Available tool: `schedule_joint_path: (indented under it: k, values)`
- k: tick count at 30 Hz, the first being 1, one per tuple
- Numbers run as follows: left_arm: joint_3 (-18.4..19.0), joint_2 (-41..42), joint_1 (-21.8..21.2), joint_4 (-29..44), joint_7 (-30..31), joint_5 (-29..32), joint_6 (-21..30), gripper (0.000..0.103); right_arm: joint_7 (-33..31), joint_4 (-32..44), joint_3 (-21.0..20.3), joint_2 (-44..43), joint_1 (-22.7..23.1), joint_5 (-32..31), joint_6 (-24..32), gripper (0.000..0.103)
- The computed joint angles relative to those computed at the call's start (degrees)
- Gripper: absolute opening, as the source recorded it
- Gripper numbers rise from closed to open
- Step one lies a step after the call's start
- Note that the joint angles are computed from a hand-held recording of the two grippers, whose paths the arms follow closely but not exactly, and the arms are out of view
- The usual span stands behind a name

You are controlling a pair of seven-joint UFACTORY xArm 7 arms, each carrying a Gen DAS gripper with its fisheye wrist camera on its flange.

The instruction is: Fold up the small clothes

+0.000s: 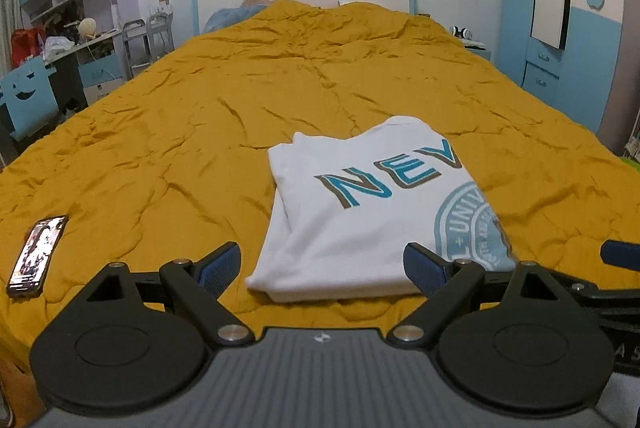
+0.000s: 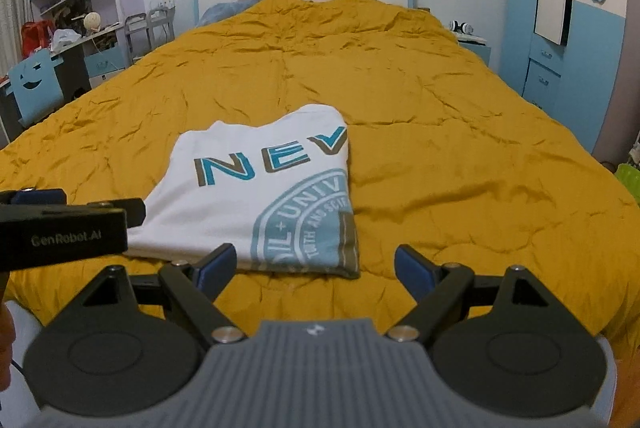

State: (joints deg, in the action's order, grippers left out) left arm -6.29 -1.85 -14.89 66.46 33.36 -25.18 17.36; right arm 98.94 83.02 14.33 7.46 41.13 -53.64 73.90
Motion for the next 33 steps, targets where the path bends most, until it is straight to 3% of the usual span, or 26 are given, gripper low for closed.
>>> schedule_joint_path:
  k: [11,33]
  values:
    - [0.91,-2.44,-0.89,-2.22,1.96,-2.17,0.2,0.103,-0.08,0.57,0.61,-0.1,1.2,-1.1,1.77,0.082]
    - [1.03,-2.8,-1.3,-2.71,0.47,-0.9,-0.04,0.103,0.11,0.48,0.35,0.17,1.41,-1.35,1.45,0.082]
